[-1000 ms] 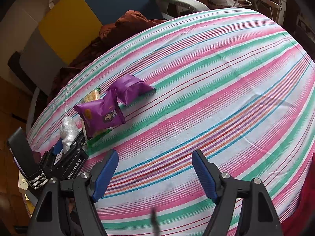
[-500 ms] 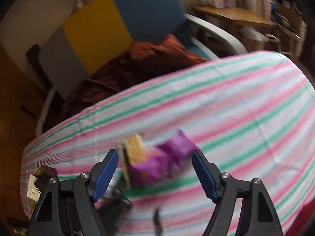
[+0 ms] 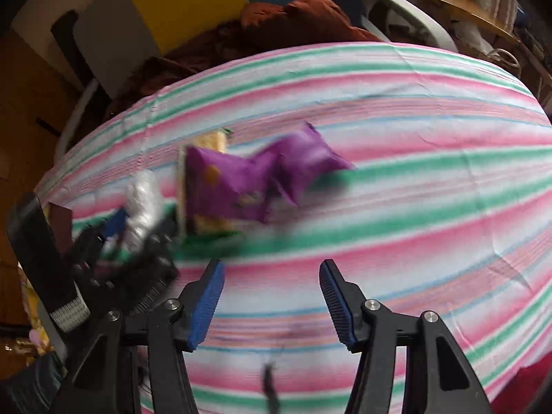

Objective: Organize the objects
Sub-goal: 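Lift the white bundle with the left tool while right grasps a purple snack bag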

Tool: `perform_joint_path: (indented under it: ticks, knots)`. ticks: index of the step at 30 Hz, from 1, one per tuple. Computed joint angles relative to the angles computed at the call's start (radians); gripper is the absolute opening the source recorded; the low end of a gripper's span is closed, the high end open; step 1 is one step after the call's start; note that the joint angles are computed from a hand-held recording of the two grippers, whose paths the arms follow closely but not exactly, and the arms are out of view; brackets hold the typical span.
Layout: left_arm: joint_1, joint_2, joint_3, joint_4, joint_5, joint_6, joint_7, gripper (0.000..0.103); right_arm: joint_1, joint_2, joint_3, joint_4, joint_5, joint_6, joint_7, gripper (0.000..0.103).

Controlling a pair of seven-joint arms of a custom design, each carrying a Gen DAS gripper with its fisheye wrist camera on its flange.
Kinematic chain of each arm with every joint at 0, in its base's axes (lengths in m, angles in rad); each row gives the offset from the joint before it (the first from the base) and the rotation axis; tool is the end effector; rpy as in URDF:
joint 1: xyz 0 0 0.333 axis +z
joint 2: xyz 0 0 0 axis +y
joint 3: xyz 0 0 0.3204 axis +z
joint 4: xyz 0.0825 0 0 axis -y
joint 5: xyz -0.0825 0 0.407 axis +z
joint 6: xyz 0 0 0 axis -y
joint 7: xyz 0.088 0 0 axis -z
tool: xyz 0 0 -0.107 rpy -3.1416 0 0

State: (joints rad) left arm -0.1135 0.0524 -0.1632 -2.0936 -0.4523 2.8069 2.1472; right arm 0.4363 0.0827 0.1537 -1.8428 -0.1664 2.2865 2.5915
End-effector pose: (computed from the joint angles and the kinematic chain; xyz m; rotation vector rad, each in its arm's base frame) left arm 0.6005 -0.1475 0.4622 -1.3925 2.2734 -0.8582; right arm 0.5346 0.3502 0.5133 -1.5922 2.2695 -0.1744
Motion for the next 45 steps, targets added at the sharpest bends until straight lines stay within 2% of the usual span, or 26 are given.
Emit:
perform_joint_path:
  ticks: [4,6,8,10,12,13,16,19,22,28,29,32,34,36,41,42,43,44,45]
  knots:
    - [0.0,0.001,0.0,0.0,-0.003,0.0,0.002,0.065,-0.008,0.004,-0.012,0.016,-0.043,0.105,0.042,0.058]
    - [0.0,0.001,0.0,0.0,-0.004,0.0,0.004,0.065,-0.017,0.041,-0.015,0.058,-0.037,0.171,0.031,0.058]
    - [0.0,0.001,0.0,0.001,-0.003,0.0,0.003,0.065,-0.029,0.096,-0.013,0.119,-0.007,0.195,0.002,0.058]
    - [0.001,0.001,0.0,0.001,-0.009,-0.001,0.008,0.065,-0.053,0.148,0.0,0.165,0.066,0.212,-0.054,0.058]
    - [0.001,0.001,0.0,0.001,-0.009,-0.001,0.008,0.065,-0.108,0.188,0.043,0.179,0.246,0.227,-0.19,0.058]
    - [0.001,0.001,0.001,0.001,-0.008,-0.001,0.008,0.065,-0.107,0.196,0.042,0.18,0.255,0.217,-0.195,0.058]
    - [0.002,0.0,0.0,0.002,-0.015,-0.003,0.012,0.065,-0.123,0.167,0.059,0.124,0.351,0.202,-0.24,0.058]
    - [0.001,-0.001,0.0,0.001,-0.015,-0.003,0.011,0.066,-0.109,0.098,0.053,0.019,0.376,0.187,-0.258,0.058]
    - [0.0,-0.002,-0.001,0.0,-0.012,-0.003,0.007,0.066,-0.09,0.029,0.041,-0.082,0.41,0.247,-0.259,0.058]
    - [-0.001,-0.003,-0.001,-0.001,-0.009,-0.003,0.002,0.066,-0.043,-0.039,0.009,-0.138,0.288,0.253,-0.134,0.061]
    - [-0.001,-0.003,-0.001,-0.001,-0.01,-0.003,0.003,0.066,-0.032,-0.038,0.008,-0.129,0.234,0.246,-0.115,0.064]
    - [-0.001,-0.003,-0.001,0.001,-0.018,-0.006,0.006,0.066,0.0,-0.008,0.011,-0.06,0.04,0.162,-0.081,0.07]
    - [-0.001,-0.001,-0.002,0.004,-0.027,-0.009,0.01,0.066,0.01,0.004,0.015,-0.038,-0.003,0.151,-0.117,0.073]
    - [-0.003,0.001,-0.003,0.005,-0.022,-0.007,0.003,0.066,0.031,0.012,0.02,-0.004,-0.096,0.083,-0.151,0.076]
    - [-0.005,-0.002,-0.003,0.0,-0.013,-0.003,-0.004,0.066,0.077,0.087,0.025,0.096,-0.233,-0.075,-0.217,0.077]
    - [-0.007,-0.001,-0.003,0.0,-0.001,0.001,-0.015,0.066,0.085,0.11,0.024,0.119,-0.25,-0.098,-0.234,0.076]
    - [-0.007,-0.003,-0.002,-0.003,0.0,0.002,-0.014,0.066,0.089,0.12,0.022,0.127,-0.259,-0.114,-0.24,0.071]
    - [-0.007,-0.004,-0.003,-0.004,0.001,0.002,-0.016,0.066,0.092,0.128,0.019,0.134,-0.264,-0.126,-0.237,0.056]
    - [-0.008,-0.004,-0.003,-0.004,0.002,0.003,-0.019,0.066,0.088,0.124,0.018,0.123,-0.252,-0.11,-0.242,0.047]
